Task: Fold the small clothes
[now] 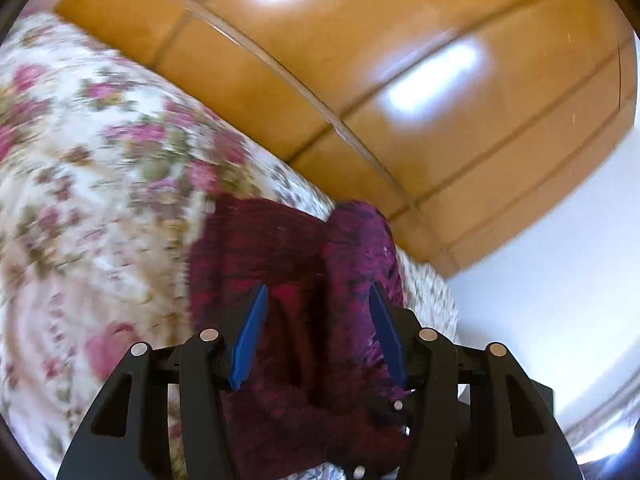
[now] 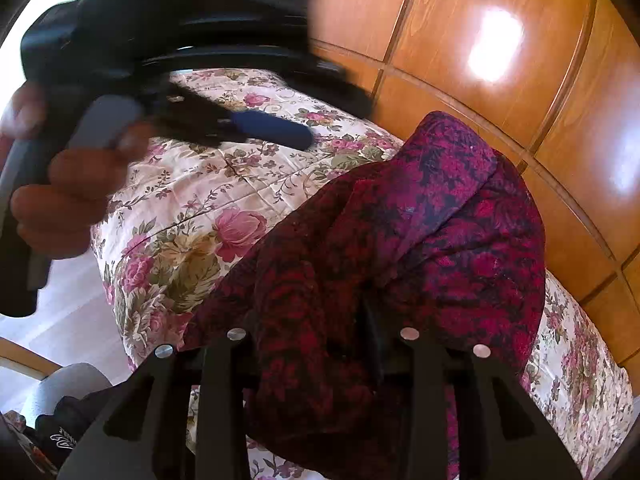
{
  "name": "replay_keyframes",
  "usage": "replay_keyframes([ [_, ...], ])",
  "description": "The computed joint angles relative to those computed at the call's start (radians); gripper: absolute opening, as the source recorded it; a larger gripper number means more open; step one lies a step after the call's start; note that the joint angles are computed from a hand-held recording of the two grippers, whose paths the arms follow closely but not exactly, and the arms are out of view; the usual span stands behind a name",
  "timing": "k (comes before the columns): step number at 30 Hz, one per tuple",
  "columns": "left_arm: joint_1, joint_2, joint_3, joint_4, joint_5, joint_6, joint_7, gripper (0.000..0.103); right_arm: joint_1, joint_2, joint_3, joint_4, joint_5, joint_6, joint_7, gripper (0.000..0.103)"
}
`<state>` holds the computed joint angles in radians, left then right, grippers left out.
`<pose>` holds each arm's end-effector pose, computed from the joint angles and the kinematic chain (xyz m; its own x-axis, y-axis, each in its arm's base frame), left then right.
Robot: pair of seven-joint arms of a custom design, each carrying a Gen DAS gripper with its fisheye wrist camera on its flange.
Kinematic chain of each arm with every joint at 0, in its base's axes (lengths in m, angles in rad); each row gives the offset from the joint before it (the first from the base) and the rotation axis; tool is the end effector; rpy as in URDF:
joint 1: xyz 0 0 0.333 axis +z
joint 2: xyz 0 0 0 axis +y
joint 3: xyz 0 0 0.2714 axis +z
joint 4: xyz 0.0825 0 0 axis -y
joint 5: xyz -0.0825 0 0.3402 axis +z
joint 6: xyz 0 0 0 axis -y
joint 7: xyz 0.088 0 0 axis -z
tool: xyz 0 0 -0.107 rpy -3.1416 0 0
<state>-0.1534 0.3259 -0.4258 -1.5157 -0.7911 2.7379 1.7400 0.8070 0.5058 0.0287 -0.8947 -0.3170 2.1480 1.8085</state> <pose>0.5767 -0.2931 0.5550 -0.3143 -0.6503 0.6916 -0.7950 -0.2179 -0.5662 0.4585 0.4776 0.6527 0.5622 -0.8165 0.1314 -0.5249 -0.4751 -0.7062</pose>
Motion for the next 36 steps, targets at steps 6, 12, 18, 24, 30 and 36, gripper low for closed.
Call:
replay_keyframes([
  [6, -0.099, 0.255, 0.029, 0.384, 0.332, -0.229, -0.196, 0.023, -0.030, -0.067, 0.016, -0.113, 0.019, 0.104, 0.009, 0.054],
  [12, -0.127, 0.285, 0.049, 0.466, 0.437, -0.276, -0.250, 0.016, -0.244, -0.260, 0.163, -0.378, 0.466, 0.269, -0.219, 0.078],
  [18, -0.075, 0.161, 0.046, 0.292, 0.432, -0.218, -0.237, 0.016, -0.347, -0.452, 0.136, -0.616, 0.721, 0.356, -0.296, 0.076],
  [24, -0.056, 0.052, 0.079, 0.102, 0.440, -0.153, -0.297, 0.016, -0.329, -0.359, 0.114, -0.562, 0.498, 0.327, -0.123, 0.060],
  [30, -0.065, -0.006, 0.122, -0.063, 0.528, -0.063, -0.437, 0.018, -0.175, -0.261, 0.063, -0.494, 0.046, 0.327, 0.081, 0.069],
  [36, -0.119, -0.016, 0.156, -0.044, 0.721, -0.064, -0.533, 0.020, -0.295, -0.284, 0.130, -0.463, 0.399, 0.254, -0.151, 0.071],
])
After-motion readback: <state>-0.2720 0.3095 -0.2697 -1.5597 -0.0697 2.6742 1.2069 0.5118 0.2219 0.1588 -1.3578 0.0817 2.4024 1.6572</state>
